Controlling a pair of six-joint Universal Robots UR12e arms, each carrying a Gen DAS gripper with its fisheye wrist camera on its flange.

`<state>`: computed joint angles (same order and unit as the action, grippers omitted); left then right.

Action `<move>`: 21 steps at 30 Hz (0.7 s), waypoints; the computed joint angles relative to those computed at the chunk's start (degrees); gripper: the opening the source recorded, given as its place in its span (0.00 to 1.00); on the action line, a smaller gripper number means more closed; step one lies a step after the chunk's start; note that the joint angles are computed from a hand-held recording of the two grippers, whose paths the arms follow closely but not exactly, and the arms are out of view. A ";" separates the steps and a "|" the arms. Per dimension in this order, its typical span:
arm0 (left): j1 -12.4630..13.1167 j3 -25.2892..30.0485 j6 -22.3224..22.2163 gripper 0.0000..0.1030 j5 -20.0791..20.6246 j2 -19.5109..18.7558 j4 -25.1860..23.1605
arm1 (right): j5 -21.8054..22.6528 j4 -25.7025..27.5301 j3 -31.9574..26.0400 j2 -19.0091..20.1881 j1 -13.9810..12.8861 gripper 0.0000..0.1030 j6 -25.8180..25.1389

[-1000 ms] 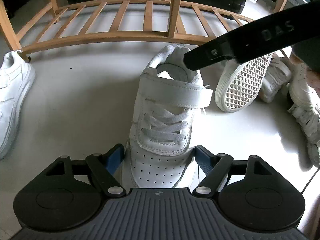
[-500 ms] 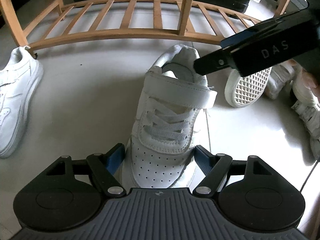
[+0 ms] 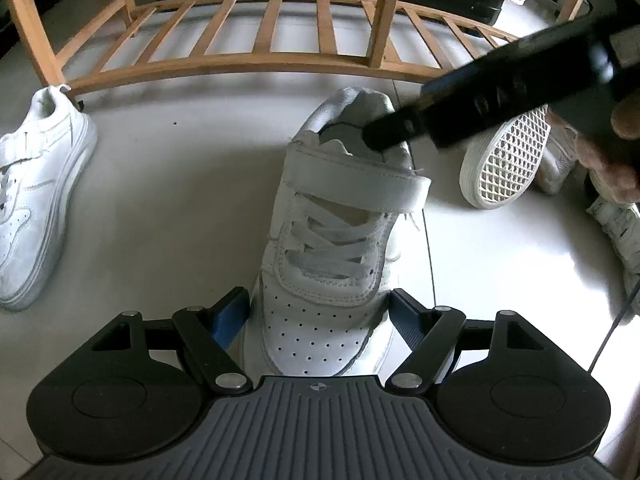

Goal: Organize scattered shoes

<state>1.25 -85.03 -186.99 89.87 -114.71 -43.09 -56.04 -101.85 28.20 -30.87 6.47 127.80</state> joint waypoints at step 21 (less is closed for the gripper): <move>1.34 -3.38 3.76 0.77 0.16 3.77 -4.86 | -5.01 3.12 2.20 -2.02 0.80 0.81 -11.05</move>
<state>2.59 -88.40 -183.22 90.03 -110.95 -47.95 -61.05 -98.73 30.40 -32.88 7.27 116.75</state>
